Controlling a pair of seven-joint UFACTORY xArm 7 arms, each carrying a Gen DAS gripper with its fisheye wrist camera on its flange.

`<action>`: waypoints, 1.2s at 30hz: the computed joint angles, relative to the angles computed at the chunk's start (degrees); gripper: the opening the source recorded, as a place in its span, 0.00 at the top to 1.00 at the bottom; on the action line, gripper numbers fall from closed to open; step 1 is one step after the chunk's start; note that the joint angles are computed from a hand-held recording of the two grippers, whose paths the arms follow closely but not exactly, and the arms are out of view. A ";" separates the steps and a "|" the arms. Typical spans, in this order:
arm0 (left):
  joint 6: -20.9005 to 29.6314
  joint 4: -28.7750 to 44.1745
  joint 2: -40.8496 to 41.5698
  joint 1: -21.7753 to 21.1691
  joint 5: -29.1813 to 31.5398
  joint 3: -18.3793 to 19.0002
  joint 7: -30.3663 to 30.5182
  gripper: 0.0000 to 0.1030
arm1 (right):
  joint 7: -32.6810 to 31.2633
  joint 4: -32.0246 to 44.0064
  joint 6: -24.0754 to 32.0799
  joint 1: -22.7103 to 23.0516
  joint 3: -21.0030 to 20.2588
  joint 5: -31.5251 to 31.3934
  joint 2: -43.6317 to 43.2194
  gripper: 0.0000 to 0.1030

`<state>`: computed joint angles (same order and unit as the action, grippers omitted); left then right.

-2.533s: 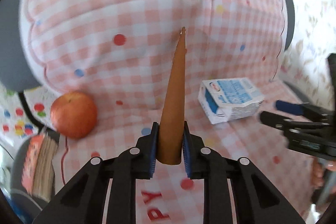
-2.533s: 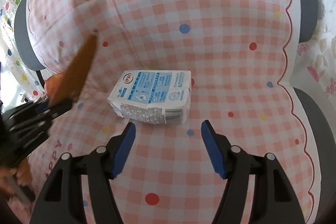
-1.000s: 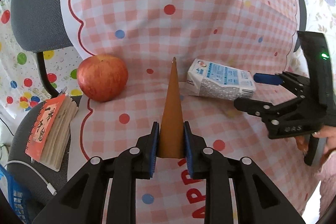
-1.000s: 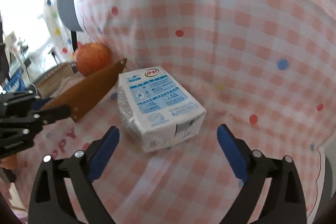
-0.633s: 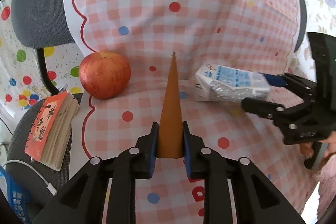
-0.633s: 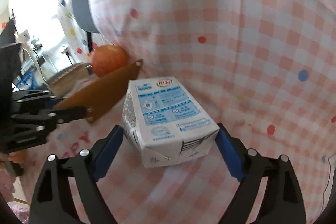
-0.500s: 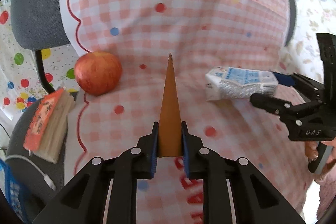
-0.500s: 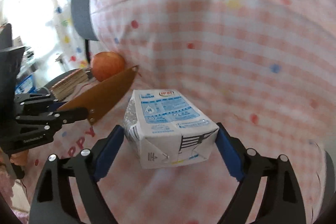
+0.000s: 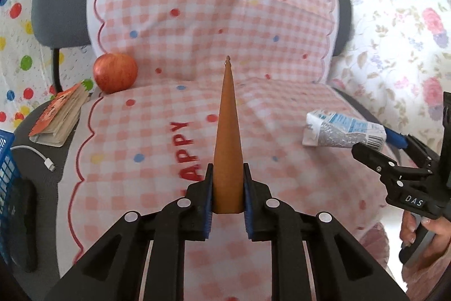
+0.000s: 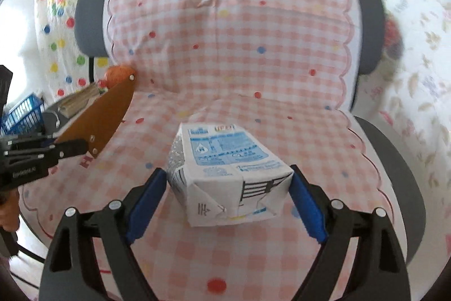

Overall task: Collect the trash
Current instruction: 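Carry cone and carton to the wastebasket and open both tools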

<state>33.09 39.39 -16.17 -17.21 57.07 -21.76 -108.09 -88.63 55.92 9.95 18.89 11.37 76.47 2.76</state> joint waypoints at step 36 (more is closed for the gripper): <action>-3.14 44.36 41.02 -28.89 0.51 8.17 20.00 0.82 | 13.36 -35.08 -0.21 -10.91 -19.50 -16.98 -37.05 0.25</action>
